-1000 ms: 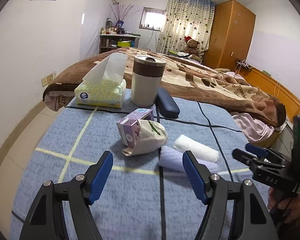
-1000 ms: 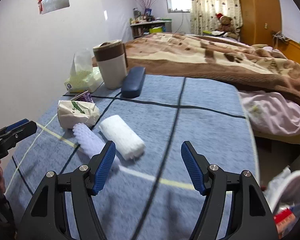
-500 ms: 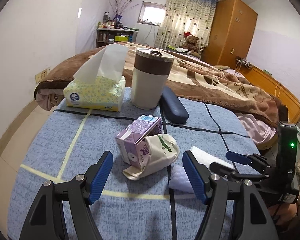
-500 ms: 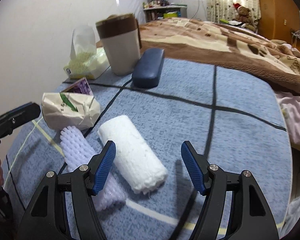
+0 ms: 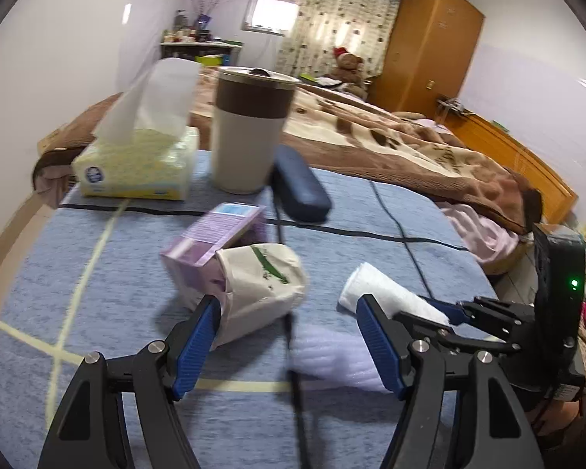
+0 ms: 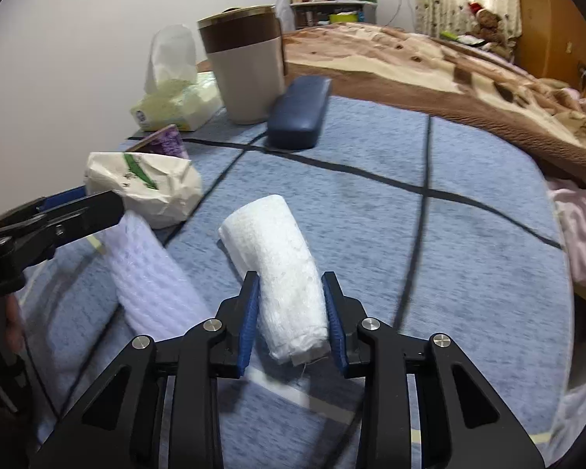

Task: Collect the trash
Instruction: 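Grasp the white rolled tissue with the right tool while the left tool grasps the beige paper bag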

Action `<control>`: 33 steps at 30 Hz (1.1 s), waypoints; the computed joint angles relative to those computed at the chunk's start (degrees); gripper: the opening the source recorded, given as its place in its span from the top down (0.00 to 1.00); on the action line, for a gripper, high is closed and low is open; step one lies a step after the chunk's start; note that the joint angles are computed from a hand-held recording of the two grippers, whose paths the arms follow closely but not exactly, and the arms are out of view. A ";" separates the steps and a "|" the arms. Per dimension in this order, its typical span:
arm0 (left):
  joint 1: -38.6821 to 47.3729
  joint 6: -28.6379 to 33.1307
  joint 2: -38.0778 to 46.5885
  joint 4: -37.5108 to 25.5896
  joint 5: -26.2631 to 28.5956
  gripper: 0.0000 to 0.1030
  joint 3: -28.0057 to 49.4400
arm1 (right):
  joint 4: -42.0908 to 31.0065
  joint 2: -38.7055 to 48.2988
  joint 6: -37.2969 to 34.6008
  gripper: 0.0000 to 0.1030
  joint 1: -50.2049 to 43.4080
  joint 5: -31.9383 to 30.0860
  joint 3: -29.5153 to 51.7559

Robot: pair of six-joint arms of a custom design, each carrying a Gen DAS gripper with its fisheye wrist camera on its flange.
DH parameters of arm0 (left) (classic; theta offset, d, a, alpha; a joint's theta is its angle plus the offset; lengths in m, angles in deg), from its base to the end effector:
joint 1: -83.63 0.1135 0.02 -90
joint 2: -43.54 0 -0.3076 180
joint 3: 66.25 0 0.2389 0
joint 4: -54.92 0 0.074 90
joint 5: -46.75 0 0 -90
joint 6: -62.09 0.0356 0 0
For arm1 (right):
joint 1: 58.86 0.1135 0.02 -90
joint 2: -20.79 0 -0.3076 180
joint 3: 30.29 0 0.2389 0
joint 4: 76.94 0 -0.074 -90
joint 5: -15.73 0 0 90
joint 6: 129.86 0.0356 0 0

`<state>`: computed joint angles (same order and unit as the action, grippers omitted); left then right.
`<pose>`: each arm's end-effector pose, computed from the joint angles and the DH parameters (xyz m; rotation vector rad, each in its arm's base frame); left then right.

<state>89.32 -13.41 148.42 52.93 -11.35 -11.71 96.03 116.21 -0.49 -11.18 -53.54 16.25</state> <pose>0.3155 0.0125 0.1444 0.4099 2.3312 -0.5220 0.1886 0.1884 0.1509 -0.0407 2.4663 0.1934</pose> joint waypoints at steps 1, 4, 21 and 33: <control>-0.30 0.32 0.04 -0.28 0.45 0.30 -0.11 | -0.03 -0.07 0.14 0.68 -0.19 0.12 -0.18; -0.93 0.88 0.20 -1.57 3.05 0.30 -0.41 | -0.47 -1.18 1.34 0.69 -1.31 0.82 -1.45; -3.76 5.11 -2.27 1.26 -7.00 0.30 -3.64 | -0.30 -2.22 2.37 0.69 -3.09 2.32 -3.19; -4.89 5.79 5.01 -5.26 -7.10 0.30 4.60 | 0.49 -1.85 1.52 0.69 -3.17 2.56 -3.46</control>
